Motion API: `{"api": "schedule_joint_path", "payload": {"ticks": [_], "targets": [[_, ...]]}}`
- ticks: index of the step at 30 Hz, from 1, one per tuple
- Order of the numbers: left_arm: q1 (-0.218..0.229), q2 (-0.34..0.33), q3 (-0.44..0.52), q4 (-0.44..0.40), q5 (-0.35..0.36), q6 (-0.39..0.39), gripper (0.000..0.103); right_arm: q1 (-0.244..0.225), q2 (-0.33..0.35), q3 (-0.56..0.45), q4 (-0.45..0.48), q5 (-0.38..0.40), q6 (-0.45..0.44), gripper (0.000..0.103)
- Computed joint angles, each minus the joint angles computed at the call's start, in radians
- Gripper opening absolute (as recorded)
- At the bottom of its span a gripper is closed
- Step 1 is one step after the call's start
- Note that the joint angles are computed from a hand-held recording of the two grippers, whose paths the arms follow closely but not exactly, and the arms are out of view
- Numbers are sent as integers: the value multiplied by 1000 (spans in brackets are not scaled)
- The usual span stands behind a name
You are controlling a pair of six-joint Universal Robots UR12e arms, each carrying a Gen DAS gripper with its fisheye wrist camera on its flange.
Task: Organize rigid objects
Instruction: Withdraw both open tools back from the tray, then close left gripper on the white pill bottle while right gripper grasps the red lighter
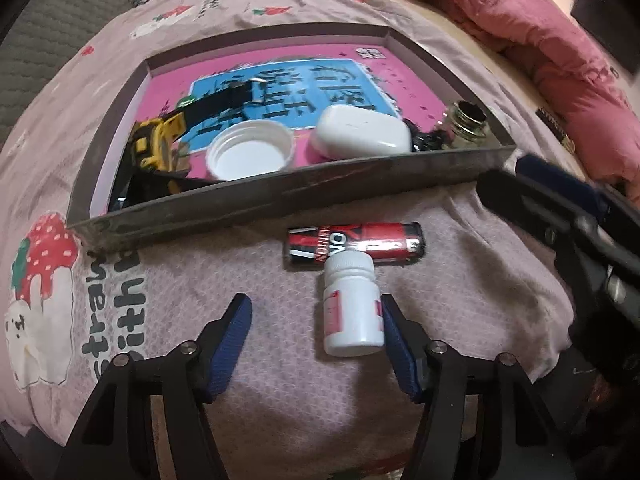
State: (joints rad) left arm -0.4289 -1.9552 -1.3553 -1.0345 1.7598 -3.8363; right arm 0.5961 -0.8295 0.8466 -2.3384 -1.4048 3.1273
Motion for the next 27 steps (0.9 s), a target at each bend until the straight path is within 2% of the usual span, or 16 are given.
{"api": "schedule_joint_path", "payload": {"ticks": [7,12,14,16,17,21,25,27], "targets": [[13,16,-30,53,-23,-1,60,5,6,-7,27,-8,-22,45],[16,10,-27,46,-44,8,48,5,6,-7,32,-2,-22,45],[20,14,-35,63,-62,10,39,5,9,-11,43,7,-34,45],[22,17,-42,78,-72,7,28,8,13,-20,64,10,-65,45],[24,19,-46,80,-77,7,27,8,16,-25,79,18,-87,45],[36,40,-74,97,-104,7,27,20,31,-53,132,14,-200,45],[43,58,-96,98,-95,1,27,38,53,-91,174,-10,-325,45],[47,64,-104,99,-99,-6,27,45,64,-106,180,-17,-360,45]]}}
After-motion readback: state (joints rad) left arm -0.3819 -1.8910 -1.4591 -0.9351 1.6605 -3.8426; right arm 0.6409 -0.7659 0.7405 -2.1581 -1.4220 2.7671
